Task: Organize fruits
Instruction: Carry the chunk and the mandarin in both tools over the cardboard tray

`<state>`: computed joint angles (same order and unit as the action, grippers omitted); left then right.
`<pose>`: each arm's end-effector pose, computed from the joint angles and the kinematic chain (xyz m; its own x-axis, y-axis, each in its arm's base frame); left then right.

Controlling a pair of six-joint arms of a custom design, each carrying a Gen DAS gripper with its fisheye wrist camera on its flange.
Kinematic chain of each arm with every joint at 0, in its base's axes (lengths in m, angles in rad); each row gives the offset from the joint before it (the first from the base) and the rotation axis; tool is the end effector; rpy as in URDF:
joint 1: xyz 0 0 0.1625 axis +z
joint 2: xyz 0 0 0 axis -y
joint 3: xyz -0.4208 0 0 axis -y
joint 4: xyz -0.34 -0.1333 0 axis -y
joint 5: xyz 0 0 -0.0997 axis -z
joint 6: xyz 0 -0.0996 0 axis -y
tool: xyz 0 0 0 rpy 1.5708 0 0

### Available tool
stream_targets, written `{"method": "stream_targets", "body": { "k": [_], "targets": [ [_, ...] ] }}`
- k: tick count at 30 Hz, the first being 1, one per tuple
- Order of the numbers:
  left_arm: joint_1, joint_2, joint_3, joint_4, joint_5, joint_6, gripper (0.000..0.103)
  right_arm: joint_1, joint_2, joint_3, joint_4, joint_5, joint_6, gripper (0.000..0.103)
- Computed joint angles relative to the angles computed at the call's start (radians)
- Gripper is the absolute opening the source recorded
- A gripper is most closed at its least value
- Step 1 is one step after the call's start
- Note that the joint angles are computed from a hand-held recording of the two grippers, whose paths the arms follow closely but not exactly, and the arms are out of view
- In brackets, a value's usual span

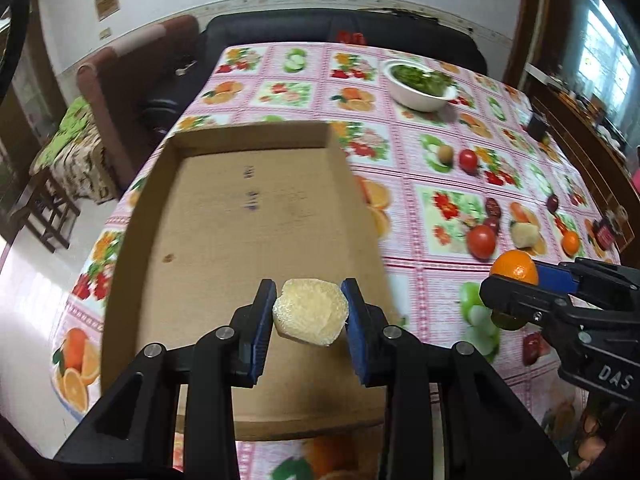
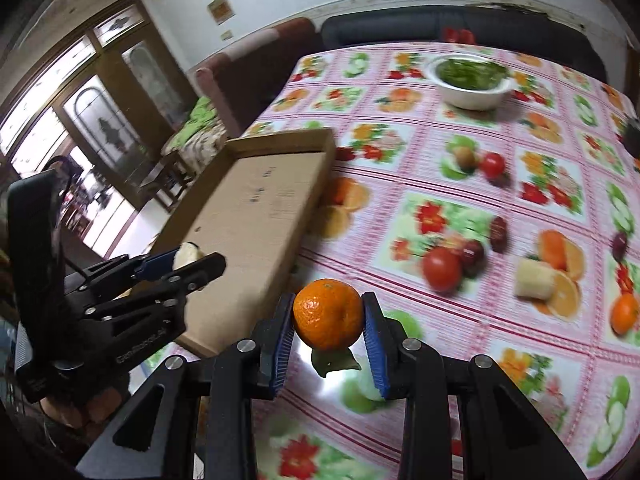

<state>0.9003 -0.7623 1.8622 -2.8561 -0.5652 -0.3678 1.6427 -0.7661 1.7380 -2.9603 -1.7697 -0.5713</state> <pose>-0.1816 -0.5789 0.1161 -0.7014 -0.0802 -0.7082 0.3842 0.7944 -0.4705 0.1583 -0.6159 0.1246 -0.7918 -0.4850 0.3712 -0.5870 0.7721 -0.2435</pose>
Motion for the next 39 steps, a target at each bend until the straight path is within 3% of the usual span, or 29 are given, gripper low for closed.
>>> {"method": "stream_targets", "body": {
  "k": [10,19,29,39],
  "targets": [
    [0.040,-0.092,0.064,0.070,0.088,-0.110,0.031,0.075,0.110,-0.083,0.059,0.040,-0.055,0.033],
    [0.081,-0.099,0.061,0.125,0.067,-0.156,0.031,0.097,0.221,-0.173,0.148,0.001,-0.066,0.033],
    [0.114,-0.090,0.033,0.191,0.043,-0.195,0.032,0.099,0.267,-0.204,0.193,-0.041,-0.078,0.034],
    [0.122,-0.081,0.023,0.209,0.037,-0.217,0.032,0.112,0.286,-0.200,0.147,-0.088,-0.119,0.035]
  ]
}}
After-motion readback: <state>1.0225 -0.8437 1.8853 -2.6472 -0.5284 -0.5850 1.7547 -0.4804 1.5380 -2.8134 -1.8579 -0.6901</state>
